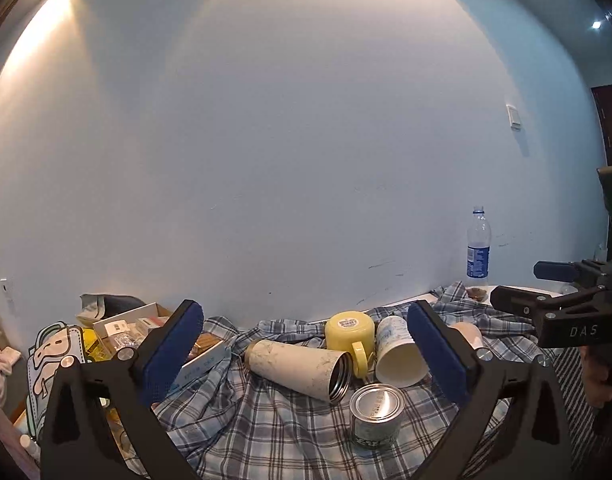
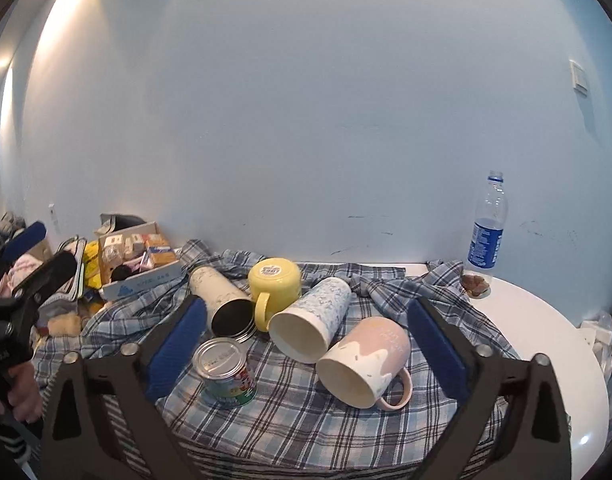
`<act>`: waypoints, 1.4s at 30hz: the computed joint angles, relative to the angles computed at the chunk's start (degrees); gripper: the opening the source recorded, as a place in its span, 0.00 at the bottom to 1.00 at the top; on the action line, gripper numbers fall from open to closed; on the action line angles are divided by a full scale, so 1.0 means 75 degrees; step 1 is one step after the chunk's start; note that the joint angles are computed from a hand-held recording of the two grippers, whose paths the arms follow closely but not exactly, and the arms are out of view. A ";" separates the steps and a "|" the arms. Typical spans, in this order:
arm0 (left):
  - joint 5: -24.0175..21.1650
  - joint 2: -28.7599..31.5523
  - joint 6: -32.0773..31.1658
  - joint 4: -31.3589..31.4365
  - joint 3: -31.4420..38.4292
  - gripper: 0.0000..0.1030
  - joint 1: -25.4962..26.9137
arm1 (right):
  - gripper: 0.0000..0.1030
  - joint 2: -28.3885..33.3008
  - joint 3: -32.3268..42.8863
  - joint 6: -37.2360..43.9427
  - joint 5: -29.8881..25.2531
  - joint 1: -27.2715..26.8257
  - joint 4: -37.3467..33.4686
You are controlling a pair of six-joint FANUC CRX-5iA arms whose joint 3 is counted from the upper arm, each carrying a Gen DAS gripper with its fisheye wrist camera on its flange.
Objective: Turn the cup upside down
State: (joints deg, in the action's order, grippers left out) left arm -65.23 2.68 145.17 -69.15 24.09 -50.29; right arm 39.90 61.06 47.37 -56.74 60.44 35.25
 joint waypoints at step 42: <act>0.0055 0.0604 0.0779 0.0093 -0.0439 1.00 0.0494 | 0.99 -0.1087 -0.3775 -0.2411 0.2453 -0.0261 0.2221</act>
